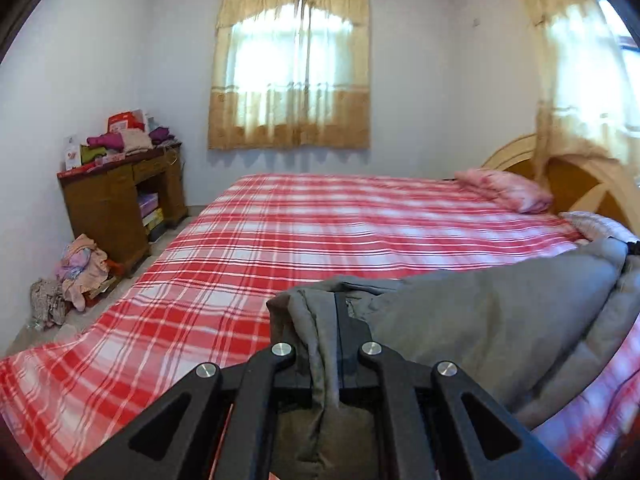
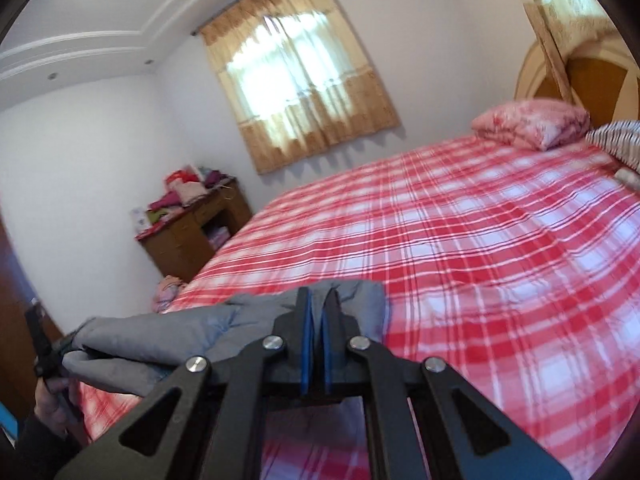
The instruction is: Fold large clothes
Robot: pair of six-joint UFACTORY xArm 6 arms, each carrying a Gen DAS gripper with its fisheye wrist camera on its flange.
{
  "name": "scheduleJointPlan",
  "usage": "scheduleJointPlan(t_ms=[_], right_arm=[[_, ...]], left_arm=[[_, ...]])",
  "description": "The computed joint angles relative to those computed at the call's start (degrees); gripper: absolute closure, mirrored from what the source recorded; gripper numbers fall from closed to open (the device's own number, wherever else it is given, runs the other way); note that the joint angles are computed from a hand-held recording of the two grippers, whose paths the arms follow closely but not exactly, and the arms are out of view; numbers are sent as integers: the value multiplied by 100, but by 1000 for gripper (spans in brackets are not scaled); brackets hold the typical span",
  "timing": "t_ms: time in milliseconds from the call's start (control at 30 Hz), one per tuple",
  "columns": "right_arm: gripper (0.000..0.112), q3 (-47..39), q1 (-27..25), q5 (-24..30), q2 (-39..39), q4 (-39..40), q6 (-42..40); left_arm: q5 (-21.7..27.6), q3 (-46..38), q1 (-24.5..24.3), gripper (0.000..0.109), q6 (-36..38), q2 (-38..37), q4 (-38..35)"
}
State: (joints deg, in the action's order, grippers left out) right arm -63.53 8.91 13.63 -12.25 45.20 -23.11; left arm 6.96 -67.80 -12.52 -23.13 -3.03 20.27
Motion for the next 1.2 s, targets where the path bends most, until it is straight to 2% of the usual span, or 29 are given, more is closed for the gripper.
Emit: scheduleJointPlan(t_ms=[67,167,200,267,300,333,400,433,467,533,567,600,667,767,900,1000,1100,1167,1200], right_arm=[[106,-814,-63,-29,970,-275,390],[106,-1826,-175,69,2117,-974,1212],[106,-2111,-220,149,2437,-1127,1406],[105,-2463,-267,195,2846,-1615,1806],[105,-2640,-295,248,3046,-1748,1926],[105,-2844,-318,343,3246,-1874,2048],[105,-3054,-353,391,3489,-2271,2452],[105,-3185,-380,459,3628,-2732,2879],[99,-3337,-396,566,3742,-3055,3181],[62,-3673,-419,771,3974,-3637,3823],[34,-3704,-426,731,3991,-3892,4110],[31,-3721,-415,679,3976,-4387,4577],[33,-3843,-307,923,3904,-5212,5117],[37,-4151,37,1224,3974,-5702,5141],[38,-4580,668,1286,4294,-5248,4148],[44,-5463,929,1631,5021,-5476,3825],[50,-6749,965,2347,5985,-5800,3876],[50,-7659,867,2808,6641,-5466,3851],[50,-7788,833,2878,6741,-5406,3918]], left_arm=[[189,-816,89,99,-850,806,950],[807,-2031,51,88,-1530,1836,1671],[882,-2226,34,81,-1681,2010,1785],[978,-2538,51,53,-2346,2243,2374],[1107,-2739,52,18,-2788,2368,2764],[1200,-2873,64,6,-3322,2444,3239],[1345,-3195,64,6,-3671,2668,3557],[1494,-3409,26,6,-3486,2839,3387],[1667,-3539,-16,6,-3301,2928,3216],[2006,-3849,-126,6,-3234,3194,3137],[2075,-3898,-167,6,-3265,3248,3167],[2208,-3976,-239,6,-3358,3313,3272],[2390,-4147,-419,6,-3505,3473,3570],[2744,-4550,-672,6,-3554,3803,3979],[3207,-5300,-823,6,-3440,4347,3999],[3481,-5922,-820,6,-3211,4784,3658],[3934,-6920,-697,6,-2598,5488,2719],[3952,-7210,-603,6,-2451,5741,2228],[4045,-7569,-569,6,-2247,6009,1869]])
